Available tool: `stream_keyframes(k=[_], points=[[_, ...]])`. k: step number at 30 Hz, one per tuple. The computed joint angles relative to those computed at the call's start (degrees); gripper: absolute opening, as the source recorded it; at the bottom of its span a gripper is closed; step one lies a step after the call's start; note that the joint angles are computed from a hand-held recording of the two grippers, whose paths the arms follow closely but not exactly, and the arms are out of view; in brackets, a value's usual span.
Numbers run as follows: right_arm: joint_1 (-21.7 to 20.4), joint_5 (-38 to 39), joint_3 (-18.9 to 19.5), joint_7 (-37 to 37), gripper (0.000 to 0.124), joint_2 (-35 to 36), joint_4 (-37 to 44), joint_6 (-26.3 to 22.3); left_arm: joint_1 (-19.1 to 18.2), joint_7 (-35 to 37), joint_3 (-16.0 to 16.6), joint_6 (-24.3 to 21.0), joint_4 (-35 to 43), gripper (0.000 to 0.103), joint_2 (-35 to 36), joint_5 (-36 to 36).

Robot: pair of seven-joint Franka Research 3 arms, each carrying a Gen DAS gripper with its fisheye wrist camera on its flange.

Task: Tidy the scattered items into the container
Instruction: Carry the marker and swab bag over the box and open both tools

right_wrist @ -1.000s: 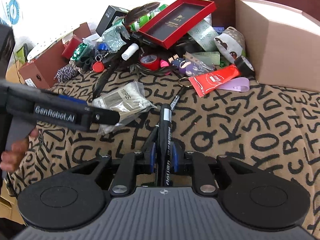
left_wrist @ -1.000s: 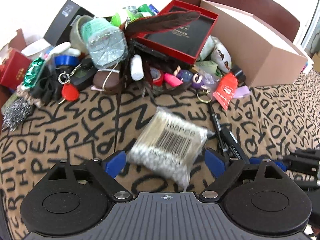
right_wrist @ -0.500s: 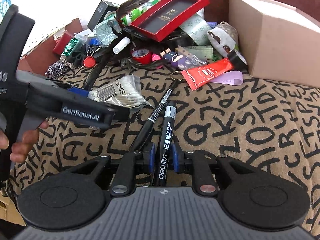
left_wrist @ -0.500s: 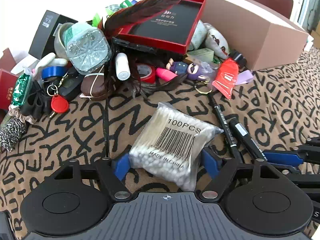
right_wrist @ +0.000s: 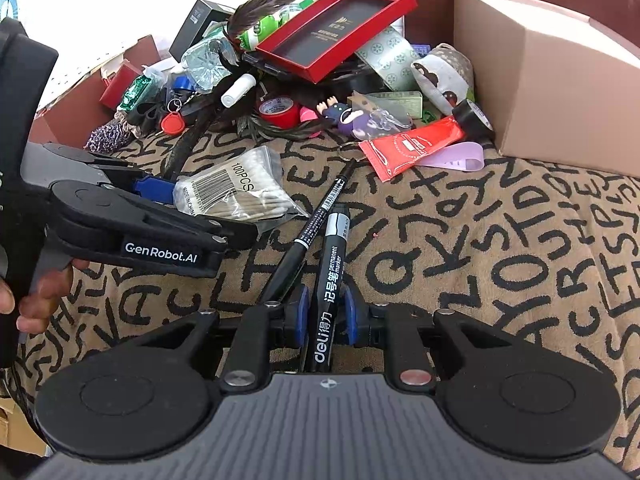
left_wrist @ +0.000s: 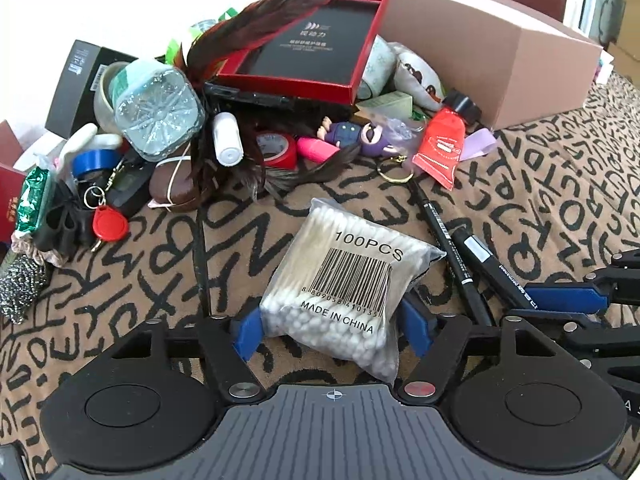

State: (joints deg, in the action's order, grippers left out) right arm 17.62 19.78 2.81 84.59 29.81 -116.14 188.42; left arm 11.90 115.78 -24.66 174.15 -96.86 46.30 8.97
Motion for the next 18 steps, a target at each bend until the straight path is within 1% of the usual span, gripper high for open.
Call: stream_keyframes(k=[2, 4, 6, 8, 9, 11, 13, 14, 15, 17, 18], points=[[-0.53, 0.02, 0.54, -0.03, 0.022, 0.17, 0.09, 0.24, -0.08, -0.42, 0.11, -0.1, -0.2, 0.062, -0.33, -0.18], [-1.05, 0.19, 1.14, 0.14, 0.023, 0.28, 0.17, 0.33, -0.37, -0.9, 0.48, -0.11, -0.49, 0.062, -0.78, -0.24], [-2.29, 0.07, 2.48, 0.08, 0.029, 0.24, 0.19, 0.3, -0.52, -0.97, 0.63, 0.21, -1.07, 0.062, -1.26, 0.02], [-2.58, -0.27, 2.97, -0.25, 0.036, 0.18, 0.12, 0.28, -0.07, -0.72, -0.08, -0.39, -0.76, 0.063, -0.96, -0.11], [-1.73, -0.31, 2.2, -0.32, 0.038, 0.25, 0.21, 0.23, -0.43, -1.07, 0.2, -0.54, -0.33, 0.063, -0.73, -0.31], [1.3, -0.3, -0.79, -0.47, 0.038, 0.46, 0.51, 0.1, -0.91, -1.42, 0.55, -0.59, 0.31, 0.062, -0.34, -0.45], [1.25, -0.44, -0.78, -0.83, 0.036, 0.8, 0.61, 0.77, -1.42, -1.88, 1.08, -0.49, 0.17, 0.06, -0.64, -0.41], [1.91, -0.04, -1.59, -0.56, 0.026, 0.96, 0.75, 0.9, -1.59, -2.14, 1.32, -0.16, -0.23, 0.058, -0.99, -0.36], [1.46, 0.53, -1.3, -0.81, 0.019, 0.97, 0.81, 0.88, -1.46, -2.29, 1.26, 0.41, -0.88, 0.057, -1.44, -0.31], [-4.1, -0.06, 4.03, -0.43, 0.017, 0.36, 0.31, 0.94, -0.4, -2.21, 0.21, 1.4, -1.88, 0.057, -2.02, -0.26], [-5.5, -0.54, 5.33, -0.42, 0.016, 0.04, -0.06, 1.34, 0.13, -2.4, -0.34, 1.88, -2.39, 0.056, -2.45, -0.34]])
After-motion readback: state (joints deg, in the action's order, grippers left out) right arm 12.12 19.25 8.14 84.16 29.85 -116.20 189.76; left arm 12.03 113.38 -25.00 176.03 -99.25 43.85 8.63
